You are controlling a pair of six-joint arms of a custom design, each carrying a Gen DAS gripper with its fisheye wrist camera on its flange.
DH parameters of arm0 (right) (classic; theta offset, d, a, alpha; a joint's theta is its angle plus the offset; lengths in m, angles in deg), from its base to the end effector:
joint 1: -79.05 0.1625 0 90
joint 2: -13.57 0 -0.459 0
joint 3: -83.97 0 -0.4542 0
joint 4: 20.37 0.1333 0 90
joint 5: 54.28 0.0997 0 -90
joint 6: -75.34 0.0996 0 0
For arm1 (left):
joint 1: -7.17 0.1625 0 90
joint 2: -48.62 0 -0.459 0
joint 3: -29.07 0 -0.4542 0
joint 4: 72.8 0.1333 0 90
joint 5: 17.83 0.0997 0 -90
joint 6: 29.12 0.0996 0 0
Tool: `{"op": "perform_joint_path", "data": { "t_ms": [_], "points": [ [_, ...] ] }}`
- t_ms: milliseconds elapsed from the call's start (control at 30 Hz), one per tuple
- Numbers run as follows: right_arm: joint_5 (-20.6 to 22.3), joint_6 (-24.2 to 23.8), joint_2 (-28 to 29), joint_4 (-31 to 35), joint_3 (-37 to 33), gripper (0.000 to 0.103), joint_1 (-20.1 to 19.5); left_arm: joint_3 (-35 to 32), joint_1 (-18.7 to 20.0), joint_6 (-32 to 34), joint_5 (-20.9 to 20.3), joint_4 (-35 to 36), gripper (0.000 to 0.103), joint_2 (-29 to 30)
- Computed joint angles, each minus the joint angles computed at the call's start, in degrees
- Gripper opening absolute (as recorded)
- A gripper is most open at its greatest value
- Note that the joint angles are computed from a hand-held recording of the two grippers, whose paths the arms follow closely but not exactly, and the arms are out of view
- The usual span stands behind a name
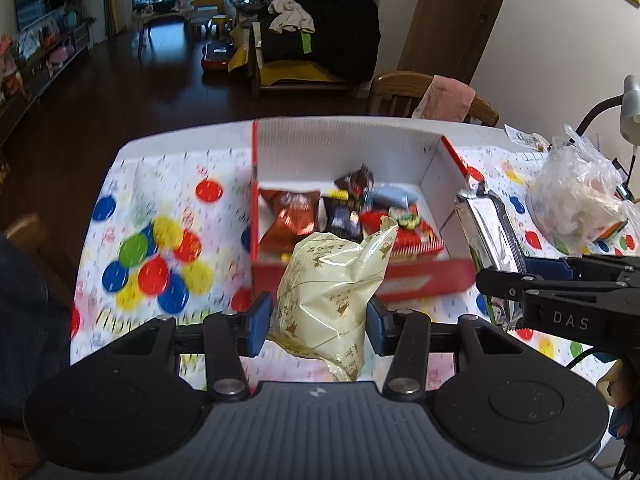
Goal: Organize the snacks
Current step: 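Lift the cream packet and silver bar and carry both over the red box, then lower both into the box and open left and right tools to release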
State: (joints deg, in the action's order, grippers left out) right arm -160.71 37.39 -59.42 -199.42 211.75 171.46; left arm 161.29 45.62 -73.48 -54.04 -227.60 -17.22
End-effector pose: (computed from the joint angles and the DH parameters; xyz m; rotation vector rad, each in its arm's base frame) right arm 0.1274 -0.5274 0.2075 0.7936 -2.4968 0.6529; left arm -0.2336 -0.4583 0.1036 0.1640 2.3474 -0.8646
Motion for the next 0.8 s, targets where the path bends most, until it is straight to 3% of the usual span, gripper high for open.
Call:
{"op": "perform_joint_path", "data": {
  "t_ms": [233, 500, 800],
  "points": [
    [0.54, 0.82, 5.10, 3.10, -7.80, 0.041, 0.12, -7.80, 4.81, 3.17, -0.51, 1.34, 0.047, 4.95],
    [-1.84, -0.37, 11.71, 7.03, -15.14, 0.041, -0.55, -15.47, 10.35, 3.03, -1.43, 6.93, 0.047, 10.09],
    [-5.22, -1.92, 17.16, 9.02, -19.66, 0.041, -1.44, -20.57, 13.21, 3.29, -0.70, 12.38, 0.047, 14.32]
  ]
}}
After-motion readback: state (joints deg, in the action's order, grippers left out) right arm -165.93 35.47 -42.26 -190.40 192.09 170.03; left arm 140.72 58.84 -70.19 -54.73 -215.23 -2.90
